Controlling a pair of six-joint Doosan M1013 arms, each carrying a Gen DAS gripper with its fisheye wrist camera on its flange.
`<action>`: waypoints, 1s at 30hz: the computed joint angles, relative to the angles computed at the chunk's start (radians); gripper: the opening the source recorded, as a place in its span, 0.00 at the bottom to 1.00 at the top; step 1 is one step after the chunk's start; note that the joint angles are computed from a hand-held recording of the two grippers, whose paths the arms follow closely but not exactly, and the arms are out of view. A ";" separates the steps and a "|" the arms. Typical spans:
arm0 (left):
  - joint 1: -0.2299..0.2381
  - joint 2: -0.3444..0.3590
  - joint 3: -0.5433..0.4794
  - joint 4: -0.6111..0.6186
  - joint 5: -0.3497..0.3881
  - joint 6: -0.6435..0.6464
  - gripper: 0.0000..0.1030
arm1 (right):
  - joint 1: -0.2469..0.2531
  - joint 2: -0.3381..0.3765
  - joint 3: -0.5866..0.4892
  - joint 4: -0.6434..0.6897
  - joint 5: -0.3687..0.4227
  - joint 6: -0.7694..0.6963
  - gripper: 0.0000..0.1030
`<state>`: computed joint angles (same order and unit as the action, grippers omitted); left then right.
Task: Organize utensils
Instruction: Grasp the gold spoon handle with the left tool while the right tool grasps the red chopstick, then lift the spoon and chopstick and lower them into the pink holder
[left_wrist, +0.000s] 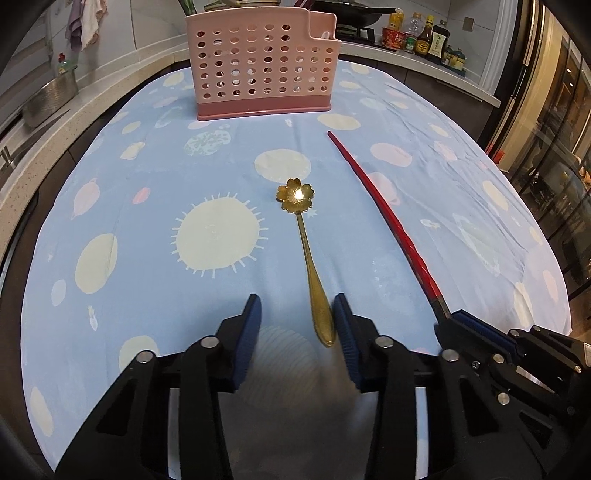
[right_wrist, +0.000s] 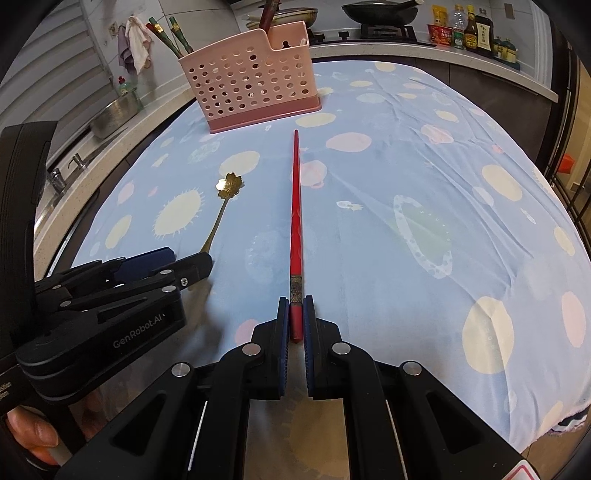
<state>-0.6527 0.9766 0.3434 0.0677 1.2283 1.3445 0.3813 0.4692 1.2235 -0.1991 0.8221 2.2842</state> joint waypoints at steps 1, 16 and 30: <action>0.001 -0.001 0.000 -0.005 0.001 0.002 0.25 | 0.000 0.001 -0.001 0.001 0.000 -0.001 0.07; 0.029 -0.072 0.093 -0.072 -0.055 -0.037 0.10 | 0.007 -0.018 -0.002 -0.009 -0.030 0.006 0.07; 0.047 -0.069 0.014 -0.077 -0.078 -0.063 0.01 | 0.008 -0.047 -0.028 -0.042 -0.106 0.034 0.07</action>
<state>-0.6053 0.9073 0.3572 -0.0096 1.1501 1.2813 0.3896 0.4224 1.1955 -0.2410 0.7156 2.3185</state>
